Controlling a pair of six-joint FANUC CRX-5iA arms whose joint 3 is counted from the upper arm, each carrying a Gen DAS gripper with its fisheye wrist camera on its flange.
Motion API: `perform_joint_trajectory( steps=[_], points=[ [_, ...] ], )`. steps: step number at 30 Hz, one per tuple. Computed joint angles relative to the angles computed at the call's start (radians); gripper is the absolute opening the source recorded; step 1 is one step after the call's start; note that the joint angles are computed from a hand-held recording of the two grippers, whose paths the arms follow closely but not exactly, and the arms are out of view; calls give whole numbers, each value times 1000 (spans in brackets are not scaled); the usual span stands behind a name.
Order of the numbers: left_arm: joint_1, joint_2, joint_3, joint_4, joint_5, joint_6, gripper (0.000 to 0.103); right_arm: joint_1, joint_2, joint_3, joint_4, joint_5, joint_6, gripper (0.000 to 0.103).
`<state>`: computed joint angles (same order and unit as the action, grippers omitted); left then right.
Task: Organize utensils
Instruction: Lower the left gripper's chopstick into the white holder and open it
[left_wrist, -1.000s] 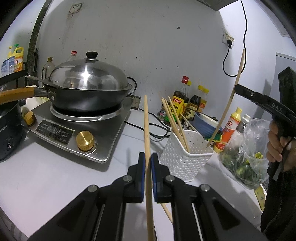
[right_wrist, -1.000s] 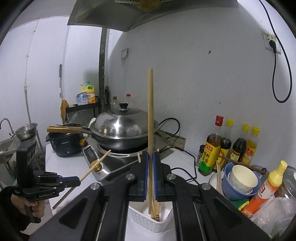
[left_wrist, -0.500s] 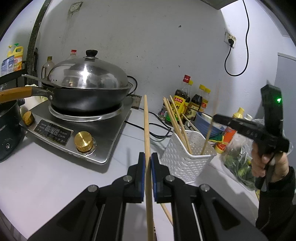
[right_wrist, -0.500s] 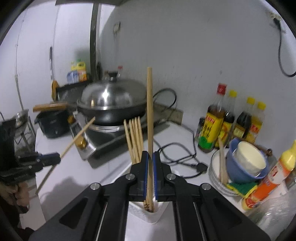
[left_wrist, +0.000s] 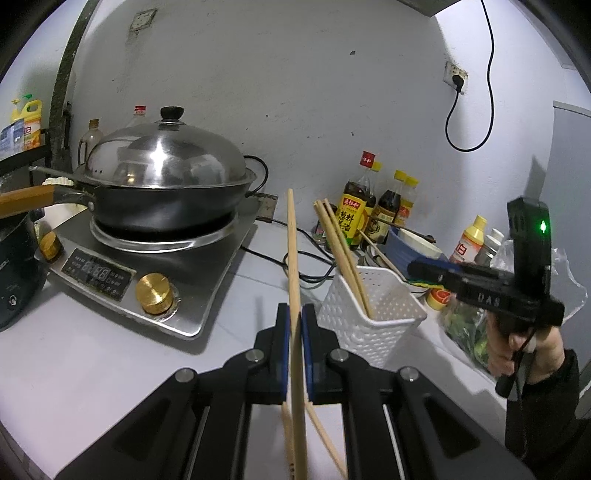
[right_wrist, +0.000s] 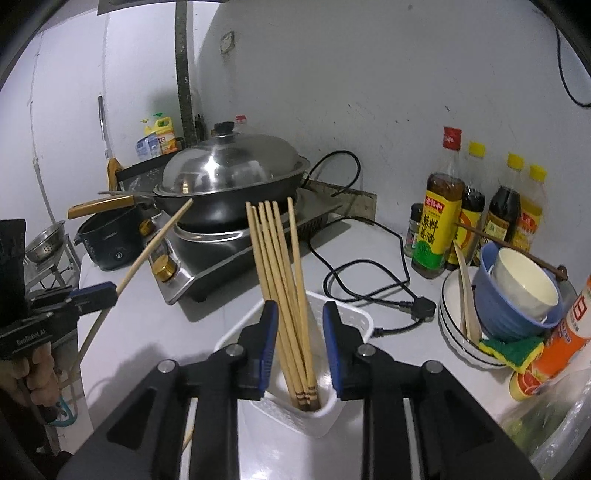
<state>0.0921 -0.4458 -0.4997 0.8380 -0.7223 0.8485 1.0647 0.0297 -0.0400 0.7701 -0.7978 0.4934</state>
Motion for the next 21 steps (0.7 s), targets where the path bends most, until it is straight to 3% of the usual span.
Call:
perform_joint_trajectory(
  steps=[4,13,18,21],
  points=[
    [-38,29,35,-20,15,24,6,-8,-35,-53,8,33,-37,35],
    [-140,138,129,-37,57,116,6,-37,-90,-142,28,107,-106,40],
    [-172,222,179,27,75,192,6,-61,-119,-192,43,156,-151,41],
    [-193,267,195,97,124,227,6,-76,-133,-216,47,184,-171,42]
  ],
)
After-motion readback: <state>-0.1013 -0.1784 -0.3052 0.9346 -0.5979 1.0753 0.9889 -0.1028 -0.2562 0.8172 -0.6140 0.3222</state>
